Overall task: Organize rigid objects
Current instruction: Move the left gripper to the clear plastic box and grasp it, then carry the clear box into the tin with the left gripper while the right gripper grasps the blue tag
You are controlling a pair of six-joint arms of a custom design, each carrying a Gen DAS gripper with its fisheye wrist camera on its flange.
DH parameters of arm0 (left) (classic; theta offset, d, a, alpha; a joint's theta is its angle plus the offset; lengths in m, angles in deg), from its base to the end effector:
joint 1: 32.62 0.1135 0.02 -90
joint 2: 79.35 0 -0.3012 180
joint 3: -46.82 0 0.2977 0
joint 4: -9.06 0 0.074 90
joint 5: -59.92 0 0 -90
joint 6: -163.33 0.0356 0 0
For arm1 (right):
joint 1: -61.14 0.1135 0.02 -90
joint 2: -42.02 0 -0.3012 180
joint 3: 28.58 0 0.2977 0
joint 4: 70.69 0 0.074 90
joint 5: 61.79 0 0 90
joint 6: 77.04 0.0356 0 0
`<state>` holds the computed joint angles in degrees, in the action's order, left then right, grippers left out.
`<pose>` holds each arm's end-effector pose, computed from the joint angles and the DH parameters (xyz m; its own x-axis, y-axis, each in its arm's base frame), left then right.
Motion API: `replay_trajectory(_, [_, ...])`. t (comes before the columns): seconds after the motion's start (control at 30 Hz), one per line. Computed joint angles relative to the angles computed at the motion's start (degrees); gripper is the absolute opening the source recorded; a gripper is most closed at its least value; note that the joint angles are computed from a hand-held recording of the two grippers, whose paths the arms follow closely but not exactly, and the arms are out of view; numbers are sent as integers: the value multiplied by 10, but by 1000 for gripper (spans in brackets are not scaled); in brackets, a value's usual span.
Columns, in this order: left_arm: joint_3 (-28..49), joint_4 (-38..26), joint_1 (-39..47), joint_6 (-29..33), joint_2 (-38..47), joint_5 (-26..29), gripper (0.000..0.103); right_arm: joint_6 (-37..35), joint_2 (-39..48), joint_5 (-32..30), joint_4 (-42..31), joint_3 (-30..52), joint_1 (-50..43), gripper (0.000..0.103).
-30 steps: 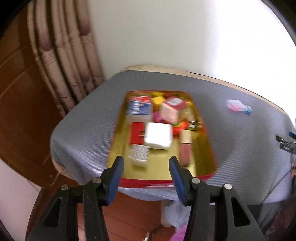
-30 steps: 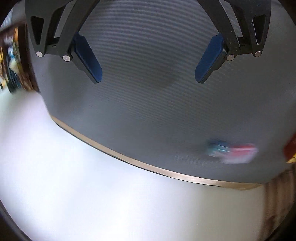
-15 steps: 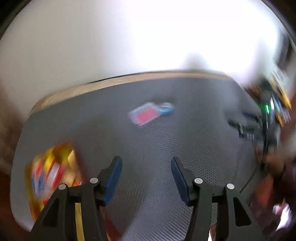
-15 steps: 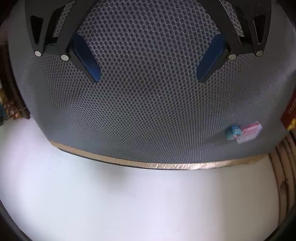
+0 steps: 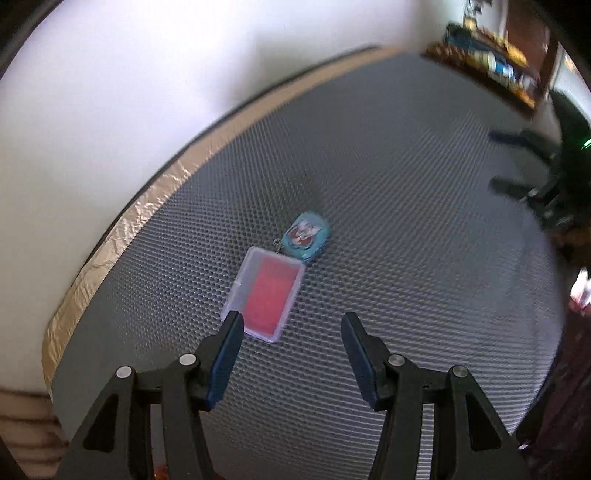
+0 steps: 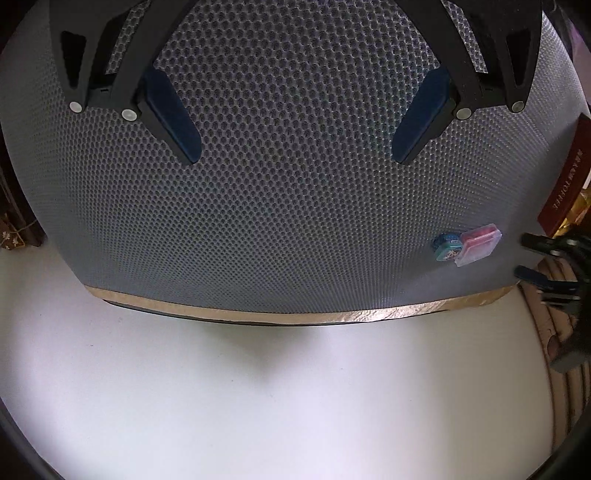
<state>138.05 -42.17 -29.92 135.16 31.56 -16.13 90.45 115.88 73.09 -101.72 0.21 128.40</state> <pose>0.4432 0.0123 0.1920 -0.4165 0.8369 -0.3552 0.8477 0.4987 0.1808 0.0890 0.1474 0.0957 -0.6553 0.2261 -0.7207 0.2390 0.9672 0.0862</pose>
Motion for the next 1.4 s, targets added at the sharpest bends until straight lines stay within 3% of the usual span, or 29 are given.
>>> replay_trajectory(0.17, [55, 6, -14, 5, 58, -24, 56, -8, -8, -2, 12, -6, 2, 103])
replay_trajectory(0.4, [117, -44, -27, 31, 121, -50, 56, -6, -16, -2, 19, -14, 9, 103])
replay_trajectory(0.47, [113, -18, -31, 32, 127, -54, 56, -7, -19, -2, 19, -16, 8, 103])
replay_trajectory(0.6, [153, -46, -31, 4, 157, -43, 58, -31, -2, -8, 56, -16, -8, 103])
replay_trajectory(0.7, [125, 3, -33, 5, 156, -56, 58, -33, -1, -9, 62, -19, -10, 103])
replay_trajectory(0.8, [153, -30, -30, -28, 173, -45, 58, -33, -1, -9, 61, -19, -9, 103])
replay_trajectory(0.83, [189, -68, -26, -55, 195, -40, 50, -32, -8, -10, 54, -19, -10, 103])
replay_trajectory(0.9, [219, -108, -16, -118, 211, -21, 50, -36, -10, -12, 57, -20, -13, 103])
replay_trajectory(1.0, [173, -74, -5, -191, 186, -21, 50, -43, -10, -15, 60, -21, -19, 103])
replay_trajectory(1.17, [-3, 17, 33, -280, 67, 32, 50, -73, -16, -27, 75, -23, -29, 103])
replay_trajectory(1.3, [-146, 86, 59, -304, -42, 47, 50, -257, -34, -102, 195, -36, -74, 103])
replay_trajectory(1.4, [-182, 65, 92, -306, -81, 86, 50, -425, 13, -233, 300, -7, -165, 102])
